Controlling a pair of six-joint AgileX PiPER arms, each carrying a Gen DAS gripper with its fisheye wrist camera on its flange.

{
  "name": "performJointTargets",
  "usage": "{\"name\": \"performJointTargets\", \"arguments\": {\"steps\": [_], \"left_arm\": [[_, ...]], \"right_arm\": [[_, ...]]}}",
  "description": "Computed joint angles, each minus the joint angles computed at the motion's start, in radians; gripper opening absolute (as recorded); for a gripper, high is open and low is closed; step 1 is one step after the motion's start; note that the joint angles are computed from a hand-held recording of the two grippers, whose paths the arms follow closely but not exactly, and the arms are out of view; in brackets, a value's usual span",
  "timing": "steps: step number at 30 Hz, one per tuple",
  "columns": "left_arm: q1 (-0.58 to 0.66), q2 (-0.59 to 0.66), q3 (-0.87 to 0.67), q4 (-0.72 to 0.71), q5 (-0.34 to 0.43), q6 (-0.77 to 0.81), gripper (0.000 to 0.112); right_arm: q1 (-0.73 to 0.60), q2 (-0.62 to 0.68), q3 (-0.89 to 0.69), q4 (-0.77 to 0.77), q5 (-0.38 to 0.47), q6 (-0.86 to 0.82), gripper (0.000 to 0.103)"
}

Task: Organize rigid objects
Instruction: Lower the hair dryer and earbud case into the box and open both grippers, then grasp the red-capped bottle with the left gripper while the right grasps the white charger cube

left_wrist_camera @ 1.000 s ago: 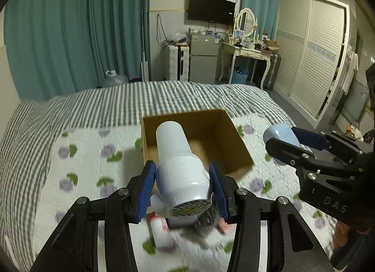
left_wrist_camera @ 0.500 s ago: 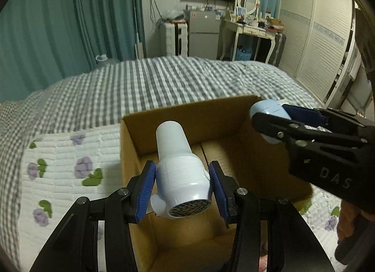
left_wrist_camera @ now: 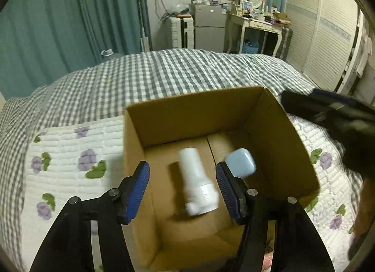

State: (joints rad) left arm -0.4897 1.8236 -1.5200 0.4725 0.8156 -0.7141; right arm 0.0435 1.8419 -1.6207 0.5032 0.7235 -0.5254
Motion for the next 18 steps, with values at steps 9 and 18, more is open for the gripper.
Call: {"name": "performJointTargets", "arguments": {"steps": [9, 18], "left_arm": [[-0.119, -0.270, 0.056, 0.062, 0.180, -0.087, 0.068], [-0.250, -0.499, 0.287, 0.161, 0.258, -0.296, 0.072]], "right_arm": [[-0.109, -0.332, 0.112, -0.024, 0.082, -0.040, 0.096], [-0.268, -0.596, 0.388, 0.072, 0.150, -0.189, 0.103]]}}
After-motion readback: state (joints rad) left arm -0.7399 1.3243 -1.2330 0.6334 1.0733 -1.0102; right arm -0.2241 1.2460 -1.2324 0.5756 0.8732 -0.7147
